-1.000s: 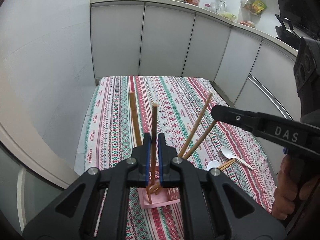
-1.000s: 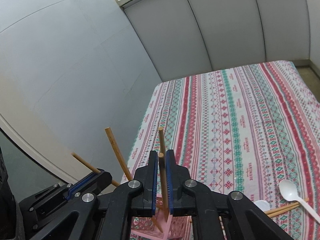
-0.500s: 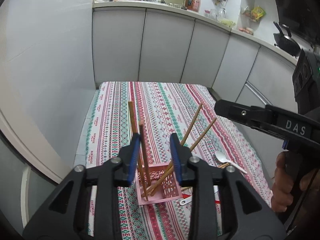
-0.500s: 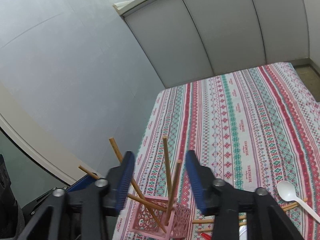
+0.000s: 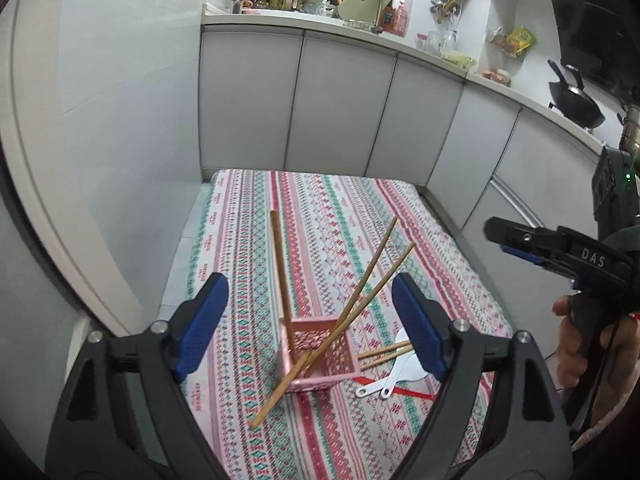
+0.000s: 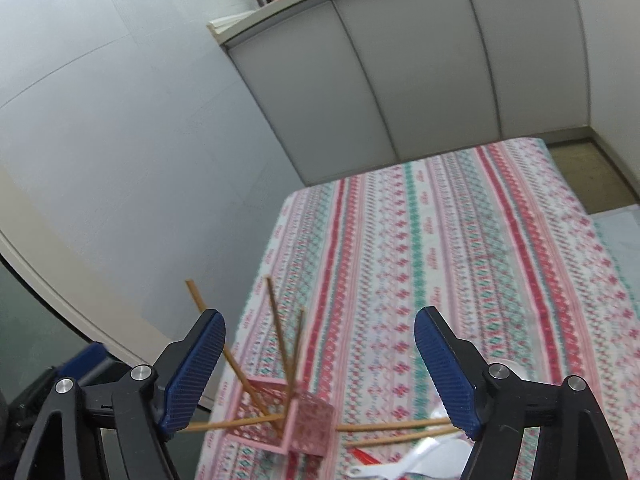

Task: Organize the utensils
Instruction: 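Open both grippers to release the chopsticks into the pink basket, then move both grippers down to the chopsticks beside the white spoon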

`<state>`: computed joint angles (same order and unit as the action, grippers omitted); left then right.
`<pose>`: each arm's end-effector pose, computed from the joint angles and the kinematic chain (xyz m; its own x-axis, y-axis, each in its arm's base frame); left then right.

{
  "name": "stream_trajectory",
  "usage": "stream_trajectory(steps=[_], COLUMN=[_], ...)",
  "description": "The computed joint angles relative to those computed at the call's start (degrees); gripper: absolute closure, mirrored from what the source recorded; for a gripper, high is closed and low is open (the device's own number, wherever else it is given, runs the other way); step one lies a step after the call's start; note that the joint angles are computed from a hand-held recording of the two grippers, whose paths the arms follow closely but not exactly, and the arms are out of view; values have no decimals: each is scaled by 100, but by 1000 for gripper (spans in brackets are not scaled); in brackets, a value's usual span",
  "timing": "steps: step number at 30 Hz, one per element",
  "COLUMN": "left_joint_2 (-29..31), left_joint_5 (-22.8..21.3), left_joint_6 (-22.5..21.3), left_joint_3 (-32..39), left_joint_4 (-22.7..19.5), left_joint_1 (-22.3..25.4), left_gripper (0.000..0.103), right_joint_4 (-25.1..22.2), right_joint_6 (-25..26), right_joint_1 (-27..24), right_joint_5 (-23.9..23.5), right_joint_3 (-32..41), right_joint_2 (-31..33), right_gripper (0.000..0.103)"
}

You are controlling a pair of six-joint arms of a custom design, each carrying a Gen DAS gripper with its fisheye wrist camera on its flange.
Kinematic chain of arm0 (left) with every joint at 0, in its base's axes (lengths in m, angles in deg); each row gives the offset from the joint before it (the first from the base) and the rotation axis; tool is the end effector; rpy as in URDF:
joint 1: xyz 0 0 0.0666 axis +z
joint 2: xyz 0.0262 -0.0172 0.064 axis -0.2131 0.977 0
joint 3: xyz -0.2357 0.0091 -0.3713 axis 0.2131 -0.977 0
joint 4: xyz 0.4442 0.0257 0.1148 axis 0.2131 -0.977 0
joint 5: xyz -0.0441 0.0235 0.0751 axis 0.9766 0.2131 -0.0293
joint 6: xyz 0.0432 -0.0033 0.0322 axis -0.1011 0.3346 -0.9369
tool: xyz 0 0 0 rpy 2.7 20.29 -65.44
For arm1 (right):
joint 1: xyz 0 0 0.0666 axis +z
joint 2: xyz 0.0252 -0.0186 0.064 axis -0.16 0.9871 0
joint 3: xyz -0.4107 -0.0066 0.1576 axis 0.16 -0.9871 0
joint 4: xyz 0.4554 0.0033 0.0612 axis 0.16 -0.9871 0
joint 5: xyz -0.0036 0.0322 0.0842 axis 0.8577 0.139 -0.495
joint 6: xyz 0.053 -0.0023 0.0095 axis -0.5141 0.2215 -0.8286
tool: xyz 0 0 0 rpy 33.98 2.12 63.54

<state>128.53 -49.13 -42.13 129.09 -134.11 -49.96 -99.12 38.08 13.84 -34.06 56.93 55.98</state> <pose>0.3157 -0.2226 0.5847 -0.6124 -0.1752 -0.7709 -0.1117 0.9845 -0.1351 0.4189 0.1888 0.5579 -0.7312 0.0500 -0.6803 -0.3505 0.8280 0.4376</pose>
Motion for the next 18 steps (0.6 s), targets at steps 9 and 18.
stream_trajectory(steps=[9,18], left_joint_2=[61,205], left_joint_5=[55,87], left_joint_6=[261,282], left_joint_3=[174,256], left_joint_4=[-619,-907], left_joint_1=[-202,-528], left_gripper=[12,12], right_joint_4=[-522,-1012], right_joint_6=[121,250], right_joint_1=[-483,-805], right_joint_5=[-14,-30], right_joint_3=[-132,-284], right_joint_2=[-103,-107], right_gripper=[18,18])
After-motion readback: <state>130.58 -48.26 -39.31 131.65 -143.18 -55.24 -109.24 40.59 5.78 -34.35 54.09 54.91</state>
